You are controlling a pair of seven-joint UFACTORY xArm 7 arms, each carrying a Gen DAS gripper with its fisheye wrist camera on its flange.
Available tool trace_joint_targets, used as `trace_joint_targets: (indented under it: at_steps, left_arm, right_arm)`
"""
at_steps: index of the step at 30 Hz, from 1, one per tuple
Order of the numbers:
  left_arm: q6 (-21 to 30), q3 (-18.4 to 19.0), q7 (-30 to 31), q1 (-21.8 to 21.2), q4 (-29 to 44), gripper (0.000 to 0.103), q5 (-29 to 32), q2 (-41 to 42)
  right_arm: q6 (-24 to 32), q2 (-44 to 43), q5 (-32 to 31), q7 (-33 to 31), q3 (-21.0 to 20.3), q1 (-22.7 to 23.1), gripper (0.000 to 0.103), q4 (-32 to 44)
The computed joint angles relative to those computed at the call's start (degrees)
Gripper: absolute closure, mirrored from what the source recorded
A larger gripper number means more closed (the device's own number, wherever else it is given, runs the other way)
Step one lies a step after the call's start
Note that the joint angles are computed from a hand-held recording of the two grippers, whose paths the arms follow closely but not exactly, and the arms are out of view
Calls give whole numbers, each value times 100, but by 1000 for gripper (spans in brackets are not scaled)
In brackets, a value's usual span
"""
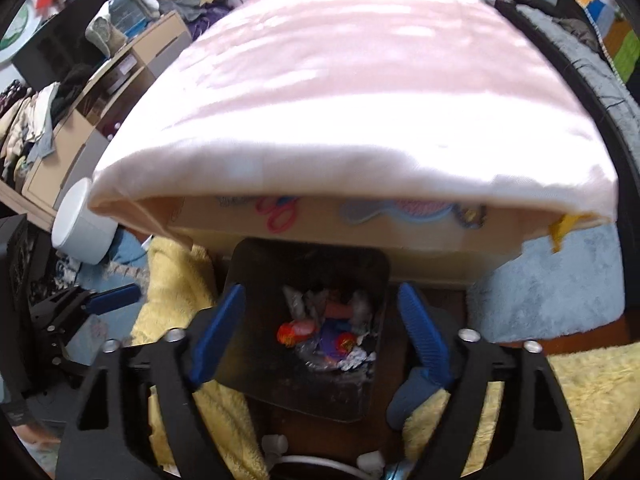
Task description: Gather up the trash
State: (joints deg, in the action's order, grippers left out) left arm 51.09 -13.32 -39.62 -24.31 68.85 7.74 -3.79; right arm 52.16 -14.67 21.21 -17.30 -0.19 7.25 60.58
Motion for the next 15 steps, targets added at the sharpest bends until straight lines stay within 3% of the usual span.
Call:
trace_joint_targets:
  at_steps: [1, 7, 11, 15]
  left_arm:
    - [26, -1, -70, 9, 11, 8, 73, -71]
    - [580, -102, -492, 109, 672, 8, 942, -165]
    - [621, -170, -738, 132, 1120, 8, 1514, -299]
    - [725, -322, -967, 151, 1739, 8, 2151, -305]
  right_arm:
    - [-98, -58, -80, 41, 19, -28, 4, 3]
    - [-676, -303, -459, 101, 38, -89, 3, 215]
    - [-1093, -423, -702, 216, 42, -124, 3, 515]
    - [-1223, -558, -485, 97, -161, -31, 3, 903]
